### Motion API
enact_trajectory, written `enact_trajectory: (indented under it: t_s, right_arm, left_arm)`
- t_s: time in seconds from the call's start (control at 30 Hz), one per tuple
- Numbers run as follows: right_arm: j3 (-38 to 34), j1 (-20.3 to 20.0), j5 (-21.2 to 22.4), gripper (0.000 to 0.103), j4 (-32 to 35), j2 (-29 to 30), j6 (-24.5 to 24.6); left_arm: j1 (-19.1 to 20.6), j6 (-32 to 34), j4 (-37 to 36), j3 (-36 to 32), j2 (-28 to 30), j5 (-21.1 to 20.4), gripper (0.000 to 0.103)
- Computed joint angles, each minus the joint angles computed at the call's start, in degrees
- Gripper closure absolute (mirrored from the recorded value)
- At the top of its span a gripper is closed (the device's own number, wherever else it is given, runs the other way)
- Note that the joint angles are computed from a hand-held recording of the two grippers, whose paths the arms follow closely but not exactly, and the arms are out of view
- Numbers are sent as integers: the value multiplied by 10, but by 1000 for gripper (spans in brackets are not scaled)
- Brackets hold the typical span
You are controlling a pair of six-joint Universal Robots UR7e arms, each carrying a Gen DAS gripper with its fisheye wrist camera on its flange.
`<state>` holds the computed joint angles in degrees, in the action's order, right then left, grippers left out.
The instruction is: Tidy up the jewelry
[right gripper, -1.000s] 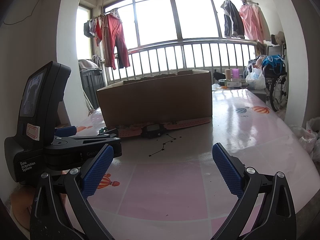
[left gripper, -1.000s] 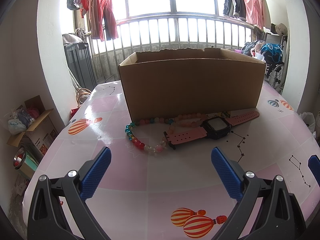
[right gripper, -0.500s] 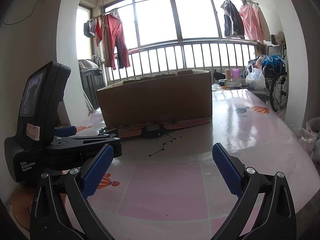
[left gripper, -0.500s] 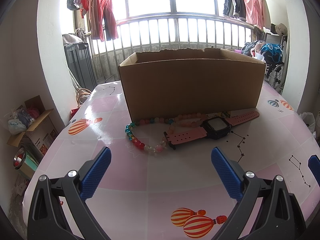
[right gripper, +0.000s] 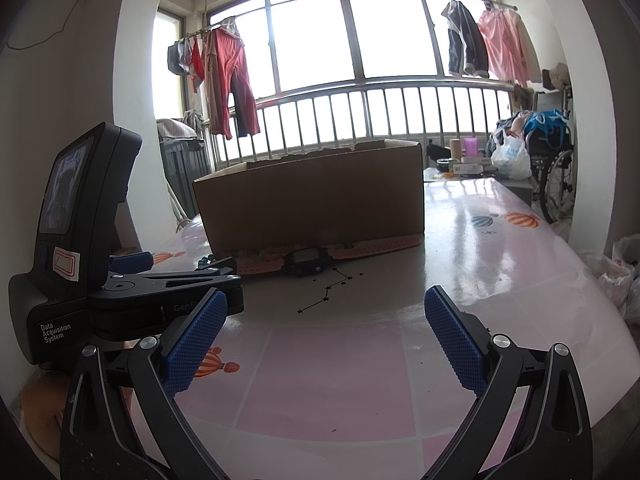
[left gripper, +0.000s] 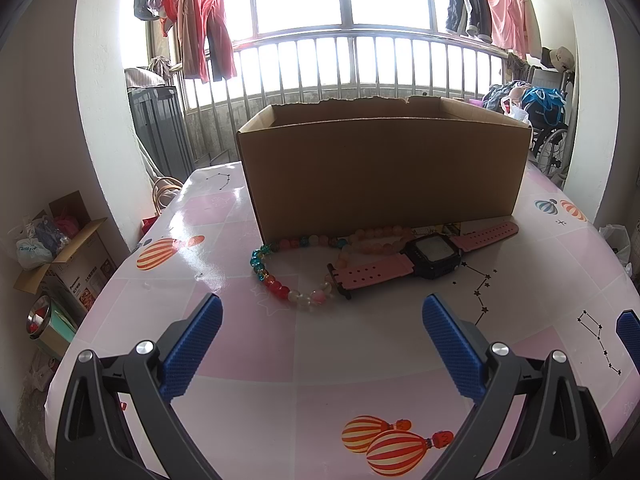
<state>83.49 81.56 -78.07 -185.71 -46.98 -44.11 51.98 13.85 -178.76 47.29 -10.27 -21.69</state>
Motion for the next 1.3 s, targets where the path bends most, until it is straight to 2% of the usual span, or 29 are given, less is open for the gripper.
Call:
enact_trajectory:
  t_s: [0.33, 0.7, 0.8, 1.07, 1.2, 1.23, 1.3]
  right_arm:
    - [-1, 0, -1, 8, 0, 0, 1]
    - [-19, 4, -45, 8, 28, 6, 17]
    - [-13, 5, -50, 8, 18, 4, 14]
    - [-9, 6, -50, 8, 14, 3, 12]
    - [-15, 7, -49, 8, 32, 0, 16]
    - [-20, 8, -53, 8, 41, 0, 19]
    - [-34, 12, -67, 8, 67, 1, 22]
  left_arm:
    - [0, 7, -7, 1, 0, -3, 6]
    - [1, 11, -6, 4, -2, -7, 5]
    - [0, 11, -5, 4, -2, -8, 5]
    - [1, -2, 10, 5, -4, -7, 5]
    - [2, -14, 26, 8, -7, -13, 5]
    - [1, -2, 12, 4, -4, -10, 6]
    - [0, 35, -30, 22, -12, -41, 5]
